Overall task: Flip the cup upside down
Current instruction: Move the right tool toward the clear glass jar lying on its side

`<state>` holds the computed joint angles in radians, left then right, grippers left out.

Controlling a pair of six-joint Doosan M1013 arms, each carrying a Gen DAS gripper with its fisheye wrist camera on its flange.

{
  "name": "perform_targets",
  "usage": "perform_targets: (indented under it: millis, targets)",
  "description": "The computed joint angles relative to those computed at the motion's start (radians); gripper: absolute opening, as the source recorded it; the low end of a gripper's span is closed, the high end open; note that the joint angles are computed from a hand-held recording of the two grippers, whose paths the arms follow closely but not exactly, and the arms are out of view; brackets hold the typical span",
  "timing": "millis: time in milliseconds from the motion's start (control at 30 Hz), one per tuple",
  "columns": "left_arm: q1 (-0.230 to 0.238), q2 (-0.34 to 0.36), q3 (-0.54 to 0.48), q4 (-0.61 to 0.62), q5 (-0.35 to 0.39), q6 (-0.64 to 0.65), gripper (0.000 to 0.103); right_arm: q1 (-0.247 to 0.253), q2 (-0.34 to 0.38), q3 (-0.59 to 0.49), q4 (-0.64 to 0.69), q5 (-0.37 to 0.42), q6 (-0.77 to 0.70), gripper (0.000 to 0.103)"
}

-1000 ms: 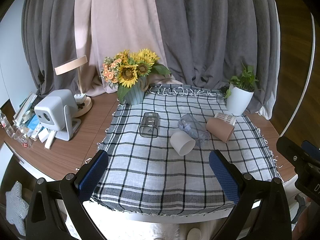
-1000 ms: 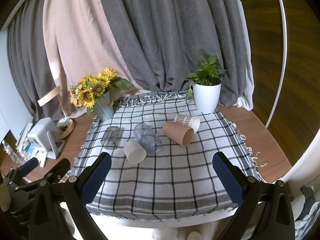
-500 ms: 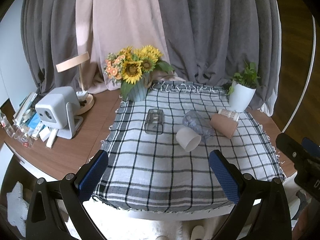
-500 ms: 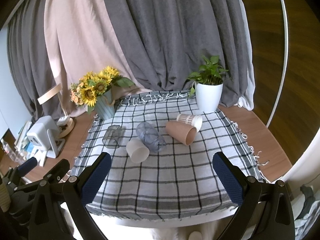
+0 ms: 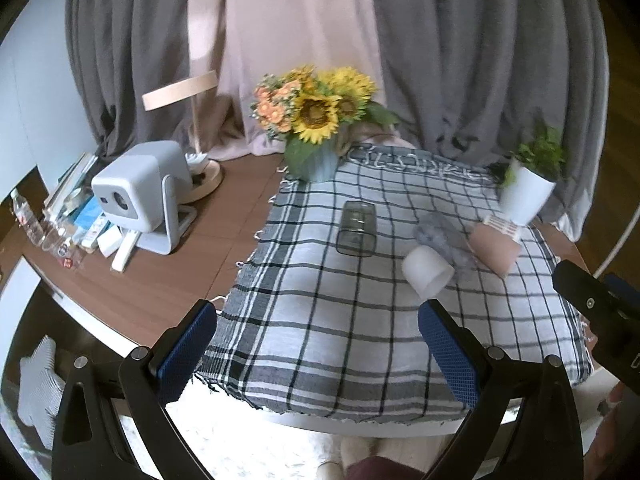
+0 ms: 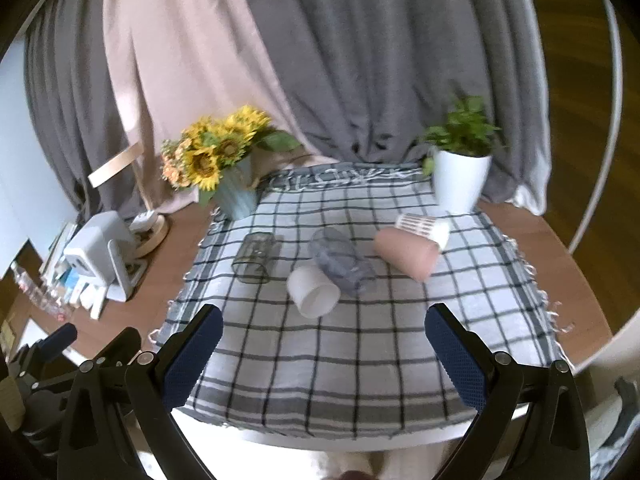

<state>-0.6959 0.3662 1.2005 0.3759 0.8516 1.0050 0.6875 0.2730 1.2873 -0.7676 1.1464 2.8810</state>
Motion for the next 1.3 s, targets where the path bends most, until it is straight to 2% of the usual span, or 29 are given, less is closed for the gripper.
perform_targets:
  millis: [300,533,667,1033,1300]
  targets:
    - [0.033,0.095,-0.124,-0.006,0.088,-0.024,0.103,-0.072,0.079,-0.092,0.087,-0.108,-0.164,0.101]
    - [0.061,0.164,-0.219,-0.054,0.133,0.026,0.103,-0.114,0.136,-0.162,0.169,-0.126,-0.283,0.101]
    - [0.084,0.207,-0.28,-0.099,0.162,0.097,0.103,-0.127,0.185,-0.227,0.201,-0.097,-0.316,0.101]
    - [0.156,0.376,-0.529,-0.243,0.327,0.338,0.103,-0.165,0.352,-0.451,0.325,0.015,-0.369,0.101]
    - [0.174,0.514,-0.731,-0.268,0.447,0.43,0.103,-0.2,0.486,-0.623,0.433,0.12,-0.422,0.101]
